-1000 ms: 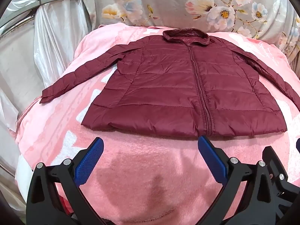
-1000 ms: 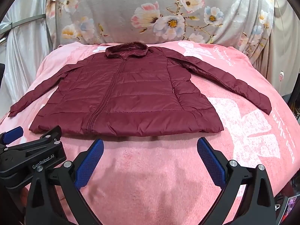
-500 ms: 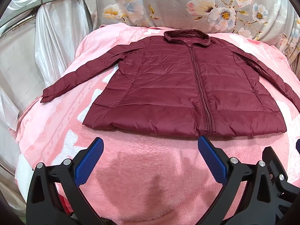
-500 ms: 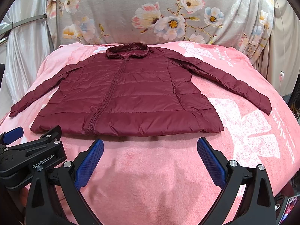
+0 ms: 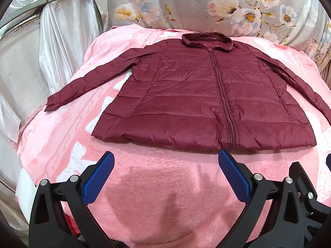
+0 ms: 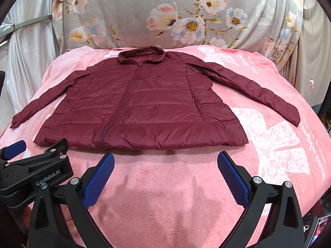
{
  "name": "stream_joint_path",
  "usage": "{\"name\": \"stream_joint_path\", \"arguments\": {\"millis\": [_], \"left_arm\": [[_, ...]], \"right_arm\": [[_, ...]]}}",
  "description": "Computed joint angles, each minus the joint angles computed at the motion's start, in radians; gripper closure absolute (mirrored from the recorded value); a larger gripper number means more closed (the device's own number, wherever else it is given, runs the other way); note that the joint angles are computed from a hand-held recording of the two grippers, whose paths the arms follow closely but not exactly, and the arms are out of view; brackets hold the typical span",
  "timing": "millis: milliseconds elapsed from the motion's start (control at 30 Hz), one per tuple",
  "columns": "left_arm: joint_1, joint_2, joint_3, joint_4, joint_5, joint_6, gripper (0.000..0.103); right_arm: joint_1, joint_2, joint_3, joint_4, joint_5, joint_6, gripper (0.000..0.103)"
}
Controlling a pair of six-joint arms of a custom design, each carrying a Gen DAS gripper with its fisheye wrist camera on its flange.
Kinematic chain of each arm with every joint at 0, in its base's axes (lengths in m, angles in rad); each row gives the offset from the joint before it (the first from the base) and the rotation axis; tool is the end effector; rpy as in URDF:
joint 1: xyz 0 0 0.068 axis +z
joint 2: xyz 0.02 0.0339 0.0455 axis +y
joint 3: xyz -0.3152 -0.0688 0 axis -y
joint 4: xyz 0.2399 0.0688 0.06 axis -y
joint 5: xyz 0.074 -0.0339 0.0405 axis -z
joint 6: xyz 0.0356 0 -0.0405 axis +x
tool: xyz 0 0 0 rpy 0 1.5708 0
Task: Fold large clothes
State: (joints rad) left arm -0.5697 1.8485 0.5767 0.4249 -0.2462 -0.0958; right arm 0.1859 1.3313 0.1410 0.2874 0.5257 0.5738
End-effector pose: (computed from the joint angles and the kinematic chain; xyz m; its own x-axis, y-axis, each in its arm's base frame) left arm 0.2626 -0.1579 0.1237 -0.6650 0.3158 -0.6767 0.3251 0.9382 0.1184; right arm 0.1556 0.0111 0.1370 -0.5690 0.3708 -0.7340 0.5411 0.8409 0.0053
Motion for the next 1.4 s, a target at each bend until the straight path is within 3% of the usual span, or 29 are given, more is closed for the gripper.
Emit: {"name": "stream_joint_path", "arguments": {"millis": [467,1400], "left_arm": [[0.015,-0.005,-0.009,0.014,0.008,0.005,0.005],[0.016,-0.004,-0.014,0.021,0.008,0.007,0.005]], "right_arm": [[0.073,0.016,0.025,-0.038,0.042,0.061,0.005],[0.036,0.016,0.009,-0.001,0.017,0.026,0.005]]}}
